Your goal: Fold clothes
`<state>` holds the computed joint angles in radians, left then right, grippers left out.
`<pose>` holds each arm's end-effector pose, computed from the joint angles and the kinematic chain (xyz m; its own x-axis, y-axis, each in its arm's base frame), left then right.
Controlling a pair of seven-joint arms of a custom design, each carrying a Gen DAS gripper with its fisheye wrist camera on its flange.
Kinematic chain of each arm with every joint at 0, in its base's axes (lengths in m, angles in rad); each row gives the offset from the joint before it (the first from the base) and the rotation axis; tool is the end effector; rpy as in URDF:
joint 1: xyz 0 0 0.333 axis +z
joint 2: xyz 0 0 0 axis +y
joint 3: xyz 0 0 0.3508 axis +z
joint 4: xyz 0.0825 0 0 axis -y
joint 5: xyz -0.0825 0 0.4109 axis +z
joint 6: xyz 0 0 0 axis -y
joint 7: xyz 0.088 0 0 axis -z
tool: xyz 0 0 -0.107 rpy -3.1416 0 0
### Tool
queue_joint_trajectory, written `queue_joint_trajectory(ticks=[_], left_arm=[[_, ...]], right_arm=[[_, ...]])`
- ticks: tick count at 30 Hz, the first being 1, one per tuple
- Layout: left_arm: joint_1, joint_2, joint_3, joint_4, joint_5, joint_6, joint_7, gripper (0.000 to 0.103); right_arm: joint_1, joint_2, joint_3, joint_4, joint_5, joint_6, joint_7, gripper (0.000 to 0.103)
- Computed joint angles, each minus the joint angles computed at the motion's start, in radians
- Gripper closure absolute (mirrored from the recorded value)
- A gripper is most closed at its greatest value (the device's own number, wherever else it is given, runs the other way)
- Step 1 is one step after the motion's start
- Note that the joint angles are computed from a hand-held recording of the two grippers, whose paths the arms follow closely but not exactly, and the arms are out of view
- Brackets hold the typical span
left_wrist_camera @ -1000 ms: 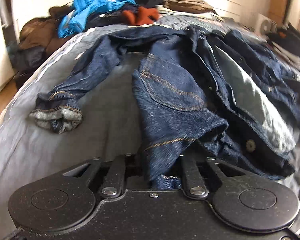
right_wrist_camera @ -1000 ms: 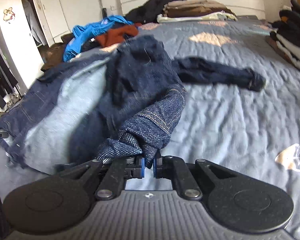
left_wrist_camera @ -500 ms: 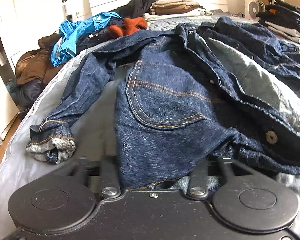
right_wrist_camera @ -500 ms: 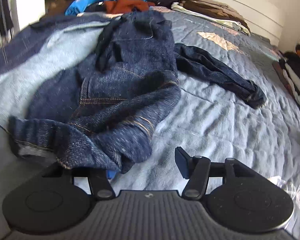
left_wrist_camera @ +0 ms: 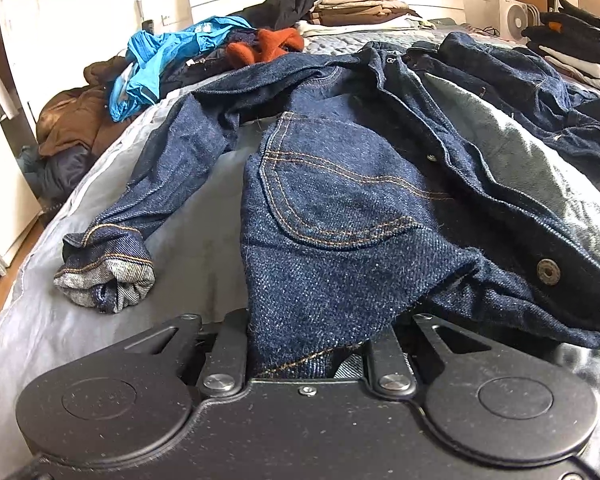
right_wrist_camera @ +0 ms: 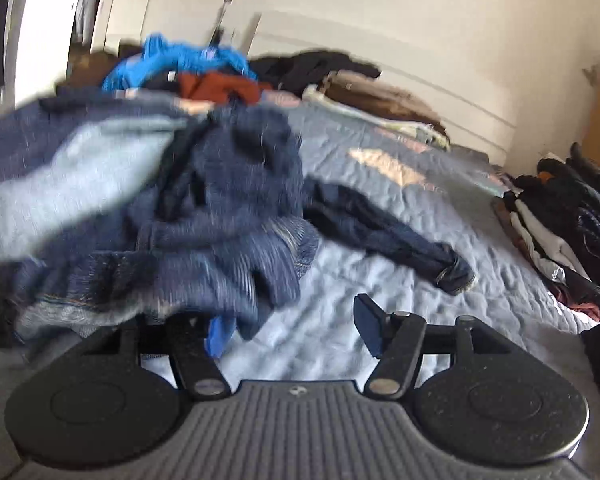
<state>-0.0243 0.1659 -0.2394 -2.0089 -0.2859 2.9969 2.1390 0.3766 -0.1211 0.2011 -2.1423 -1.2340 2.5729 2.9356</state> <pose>0.6448 -0.1445 0.4913 -0.4594 -0.8764 -0.1441 -0.5508 0.4084 -0.7279 0.4686 0.3288 0.5298 0.0321 -0.9832 0.1795 -0.5195 -0.1699 -0.8374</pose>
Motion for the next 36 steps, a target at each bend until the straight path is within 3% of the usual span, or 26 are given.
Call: queue_joint_trajectory(ticks=[2, 3, 4, 5, 6, 7, 9, 12, 14, 16, 17, 18, 21, 24, 29, 33, 36], left_arm=[[0.004, 0.000, -0.005, 0.003, -0.008, -0.009, 0.011, 0.085], [0.004, 0.000, -0.004, 0.004, -0.007, -0.012, 0.014, 0.084], [0.001, 0.003, -0.001, 0.007, -0.002, -0.016, 0.011, 0.083], [-0.001, 0.005, 0.002, 0.009, 0.002, -0.018, 0.008, 0.083], [-0.003, 0.006, 0.004, 0.010, 0.005, -0.019, 0.002, 0.083], [-0.004, 0.007, 0.006, 0.011, 0.008, -0.018, -0.003, 0.082], [-0.005, 0.004, 0.007, 0.007, 0.013, -0.015, -0.009, 0.082], [-0.004, 0.001, 0.006, 0.004, 0.013, -0.017, -0.010, 0.081], [-0.002, 0.001, 0.005, 0.005, 0.010, -0.020, -0.010, 0.081], [0.003, 0.002, -0.002, 0.005, -0.004, -0.017, 0.002, 0.082], [0.010, 0.002, -0.010, 0.006, -0.026, -0.015, 0.014, 0.084], [0.016, 0.003, -0.017, 0.011, -0.047, -0.023, 0.020, 0.094], [0.045, -0.002, -0.042, 0.046, -0.166, -0.092, 0.061, 0.099], [0.068, -0.037, -0.053, 0.081, -0.324, -0.160, 0.178, 0.099], [0.046, -0.111, 0.002, 0.142, -0.460, -0.272, 0.237, 0.099], [0.003, -0.171, 0.051, 0.117, -0.452, -0.331, 0.236, 0.099], [-0.020, -0.183, 0.079, 0.048, -0.275, -0.339, 0.143, 0.099]], right_arm=[[-0.032, -0.032, -0.002, -0.024, -0.027, 0.150, 0.052, 0.041], [-0.029, -0.043, -0.028, -0.036, -0.016, 0.243, 0.041, 0.041], [0.008, -0.038, -0.063, -0.037, 0.056, 0.281, -0.040, 0.041], [0.022, -0.027, -0.063, -0.034, 0.186, 0.262, -0.191, 0.041], [0.010, -0.009, -0.029, -0.015, 0.261, 0.189, -0.290, 0.040], [0.011, 0.012, -0.009, 0.010, 0.274, 0.109, -0.325, 0.039], [0.017, 0.053, -0.007, 0.040, 0.335, 0.042, -0.385, 0.038], [0.026, 0.105, -0.016, 0.085, 0.338, -0.047, -0.299, 0.038], [0.029, 0.125, -0.037, 0.095, 0.356, -0.049, -0.234, 0.040], [0.032, 0.138, -0.053, 0.094, 0.336, -0.018, -0.167, 0.068], [0.036, 0.141, -0.057, 0.096, 0.326, -0.018, -0.134, 0.095], [0.040, 0.142, -0.061, 0.098, 0.313, -0.017, -0.099, 0.098], [0.039, 0.119, -0.069, 0.077, 0.294, 0.022, -0.001, 0.102], [0.029, 0.075, -0.065, 0.061, 0.326, 0.026, 0.014, 0.103], [0.018, -0.001, -0.031, 0.093, 0.384, -0.045, -0.157, 0.103], [0.025, -0.029, 0.002, 0.150, 0.444, -0.130, -0.326, 0.103], [0.042, -0.031, 0.014, 0.150, 0.539, -0.204, -0.467, 0.103]])
